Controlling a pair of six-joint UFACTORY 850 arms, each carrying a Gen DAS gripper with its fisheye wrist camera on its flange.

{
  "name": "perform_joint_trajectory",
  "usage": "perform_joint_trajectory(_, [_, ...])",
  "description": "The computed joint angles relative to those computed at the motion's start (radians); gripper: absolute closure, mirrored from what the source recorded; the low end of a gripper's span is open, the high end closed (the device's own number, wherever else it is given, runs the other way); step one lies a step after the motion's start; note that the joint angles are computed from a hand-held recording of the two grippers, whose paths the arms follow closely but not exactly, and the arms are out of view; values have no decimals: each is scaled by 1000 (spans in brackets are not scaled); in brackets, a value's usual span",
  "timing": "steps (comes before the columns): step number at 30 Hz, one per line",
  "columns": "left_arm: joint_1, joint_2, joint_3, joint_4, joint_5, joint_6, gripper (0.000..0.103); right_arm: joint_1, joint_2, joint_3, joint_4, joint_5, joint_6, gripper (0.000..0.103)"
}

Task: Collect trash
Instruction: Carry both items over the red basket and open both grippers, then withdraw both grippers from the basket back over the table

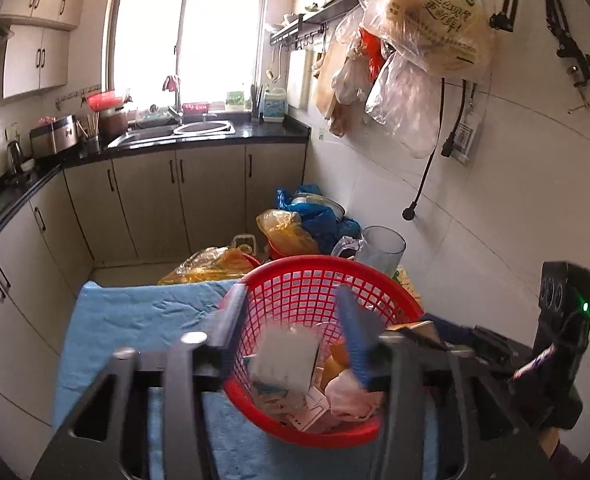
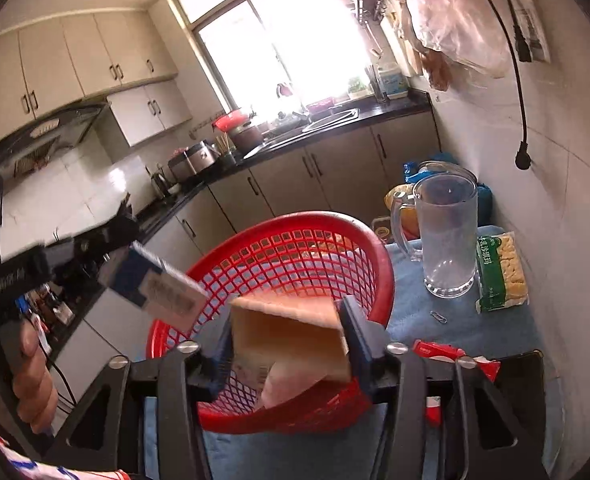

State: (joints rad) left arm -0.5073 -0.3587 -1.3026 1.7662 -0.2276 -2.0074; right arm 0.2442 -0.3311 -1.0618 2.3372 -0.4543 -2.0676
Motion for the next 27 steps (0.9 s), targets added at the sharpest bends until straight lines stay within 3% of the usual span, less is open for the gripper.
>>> perform_joint_trajectory(3, [-5, 34, 44, 129, -37, -142, 28, 1, 16, 12, 54, -10, -37, 36])
perform_joint_trajectory(9, [-13, 113, 138, 157, -62, -214, 27, 5, 84, 82, 89, -43, -73, 30])
perform_joint_trajectory(13, [-60, 168, 216, 51, -196, -122, 21, 24, 147, 156, 129, -36, -137, 27])
perform_joint_trajectory(16, [-121, 213, 296, -13, -356, -69, 16, 47, 194, 220, 188, -28, -215, 24])
perform_joint_trajectory(19, [-170, 253, 369, -36, -446, -57, 14, 72, 234, 283, 240, -14, -277, 22])
perform_joint_trajectory(27, [-288, 364, 576, -25, -608, -244, 4, 116, 326, 450, 326, -27, -331, 21])
